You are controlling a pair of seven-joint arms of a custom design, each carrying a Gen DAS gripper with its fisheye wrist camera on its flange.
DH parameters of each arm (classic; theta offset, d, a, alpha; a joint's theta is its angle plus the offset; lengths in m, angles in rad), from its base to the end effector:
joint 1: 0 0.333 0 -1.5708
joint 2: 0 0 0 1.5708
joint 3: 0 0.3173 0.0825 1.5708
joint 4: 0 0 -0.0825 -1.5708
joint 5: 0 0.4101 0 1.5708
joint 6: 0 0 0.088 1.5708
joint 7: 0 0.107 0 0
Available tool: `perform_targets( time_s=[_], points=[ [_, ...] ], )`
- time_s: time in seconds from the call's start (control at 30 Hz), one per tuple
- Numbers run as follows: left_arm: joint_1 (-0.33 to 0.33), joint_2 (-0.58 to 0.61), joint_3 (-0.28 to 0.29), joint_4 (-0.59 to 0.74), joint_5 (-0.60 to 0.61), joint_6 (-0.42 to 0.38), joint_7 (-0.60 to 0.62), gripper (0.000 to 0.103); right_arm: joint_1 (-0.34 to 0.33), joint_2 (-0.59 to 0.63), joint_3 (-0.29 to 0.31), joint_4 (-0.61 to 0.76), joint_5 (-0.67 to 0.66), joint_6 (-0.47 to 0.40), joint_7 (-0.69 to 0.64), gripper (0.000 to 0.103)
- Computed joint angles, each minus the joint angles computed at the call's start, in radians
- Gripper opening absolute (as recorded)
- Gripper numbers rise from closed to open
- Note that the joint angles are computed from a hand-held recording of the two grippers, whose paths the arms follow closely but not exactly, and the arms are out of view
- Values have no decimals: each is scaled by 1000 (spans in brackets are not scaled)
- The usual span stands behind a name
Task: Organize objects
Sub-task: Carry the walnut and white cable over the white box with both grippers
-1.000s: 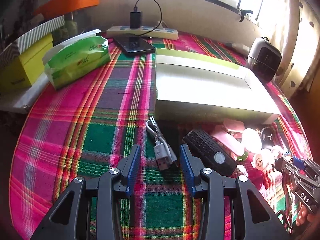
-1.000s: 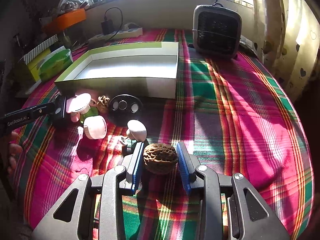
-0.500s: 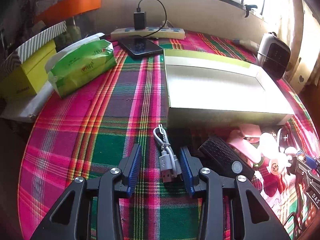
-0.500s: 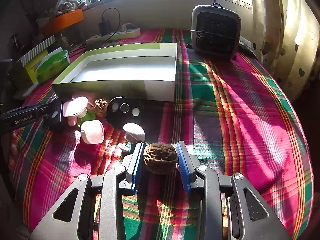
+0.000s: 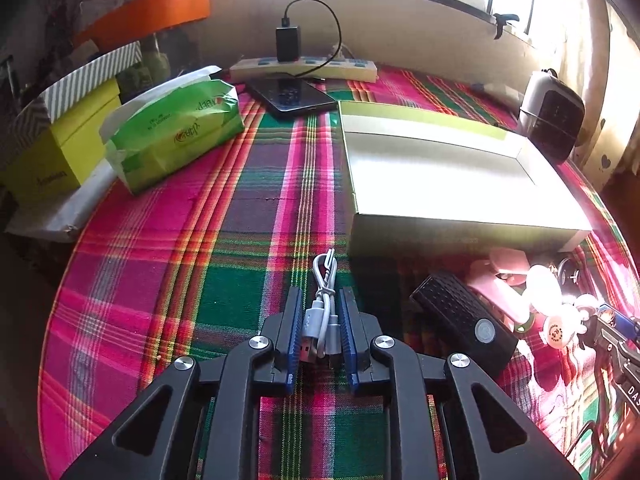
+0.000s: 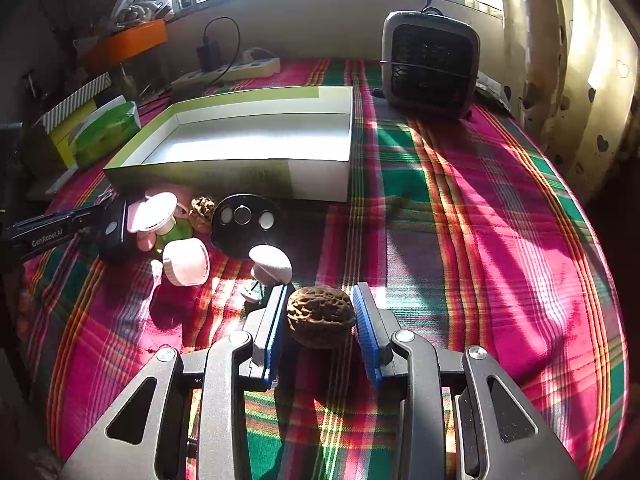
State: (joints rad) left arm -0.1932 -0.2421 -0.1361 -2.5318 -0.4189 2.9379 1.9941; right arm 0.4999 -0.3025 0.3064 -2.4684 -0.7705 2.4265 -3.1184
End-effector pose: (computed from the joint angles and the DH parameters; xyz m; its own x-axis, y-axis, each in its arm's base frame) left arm 0.4796 -0.1369 0.4162 -0.3760 -0.9263 0.0249 -0.7358 0.2821 -0.6157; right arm 0.3366 0.3484 0.4125 -0.2344 -0.9714 -0.0370 -0.7467 0.2043 -0.6330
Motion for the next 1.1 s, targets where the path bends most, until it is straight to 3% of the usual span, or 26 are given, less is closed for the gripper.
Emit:
perform_targets(
  time_s=[0.7, 0.83, 1.1],
  points=[
    [-64, -52, 55, -26, -155, -22, 161, 16, 0, -16, 7, -4, 0, -2, 12, 35],
    [-64, -68, 48, -50, -151, 10, 174, 16, 1, -20, 11, -4, -3, -7, 20, 34],
    [-82, -66, 72, -42, -202, -48, 230, 16, 5, -20, 13, -3, -8, -9, 28, 35]
  ],
)
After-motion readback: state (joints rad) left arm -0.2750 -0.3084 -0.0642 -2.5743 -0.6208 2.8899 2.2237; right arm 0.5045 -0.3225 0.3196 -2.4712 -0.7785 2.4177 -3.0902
